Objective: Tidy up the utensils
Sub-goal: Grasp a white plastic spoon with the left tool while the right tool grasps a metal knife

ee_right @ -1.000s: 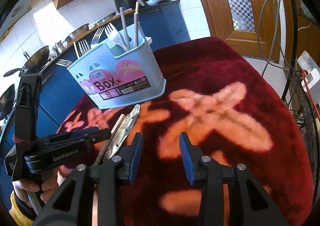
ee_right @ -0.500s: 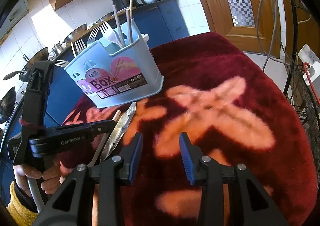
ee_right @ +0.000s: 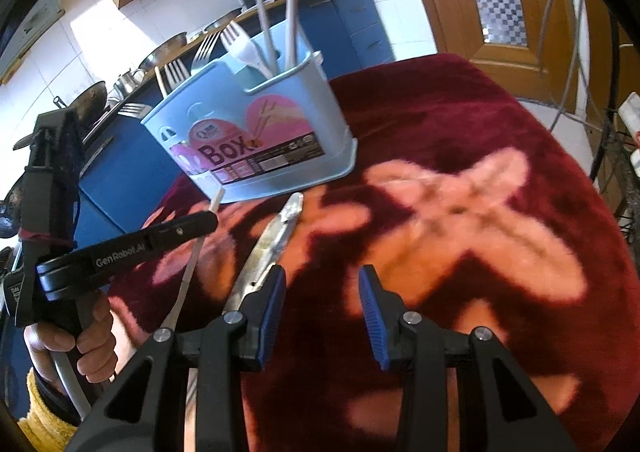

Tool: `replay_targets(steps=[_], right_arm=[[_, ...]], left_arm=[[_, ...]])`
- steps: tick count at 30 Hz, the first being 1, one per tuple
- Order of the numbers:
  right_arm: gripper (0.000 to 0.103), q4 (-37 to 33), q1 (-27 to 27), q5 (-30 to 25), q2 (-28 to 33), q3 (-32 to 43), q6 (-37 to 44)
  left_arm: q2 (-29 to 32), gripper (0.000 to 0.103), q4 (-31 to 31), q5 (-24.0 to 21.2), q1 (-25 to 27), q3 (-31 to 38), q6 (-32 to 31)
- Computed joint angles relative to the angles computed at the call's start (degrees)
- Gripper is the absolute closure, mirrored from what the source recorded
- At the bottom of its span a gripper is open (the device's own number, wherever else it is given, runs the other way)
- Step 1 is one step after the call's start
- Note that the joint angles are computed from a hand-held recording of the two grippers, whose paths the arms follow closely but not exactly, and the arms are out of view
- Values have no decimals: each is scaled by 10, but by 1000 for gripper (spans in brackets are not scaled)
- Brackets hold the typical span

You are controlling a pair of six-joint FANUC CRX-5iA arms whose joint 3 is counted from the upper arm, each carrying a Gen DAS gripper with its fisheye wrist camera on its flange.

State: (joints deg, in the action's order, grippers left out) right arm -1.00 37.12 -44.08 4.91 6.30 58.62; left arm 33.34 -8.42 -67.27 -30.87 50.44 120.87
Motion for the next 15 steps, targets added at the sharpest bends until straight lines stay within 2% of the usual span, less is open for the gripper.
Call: replay_targets(steps=[6,11,15], right_arm=[[62,-40,1,-33,26,44,30],[62,-44,5,-59,50,76,36],[64,-18,15,-83,74,100,21]], left_arm=[[-37,98,-33,19,2,-44,31],[-71,99,-47,43,8,-88,43],[-86,99,-40,67,13,-113,46]])
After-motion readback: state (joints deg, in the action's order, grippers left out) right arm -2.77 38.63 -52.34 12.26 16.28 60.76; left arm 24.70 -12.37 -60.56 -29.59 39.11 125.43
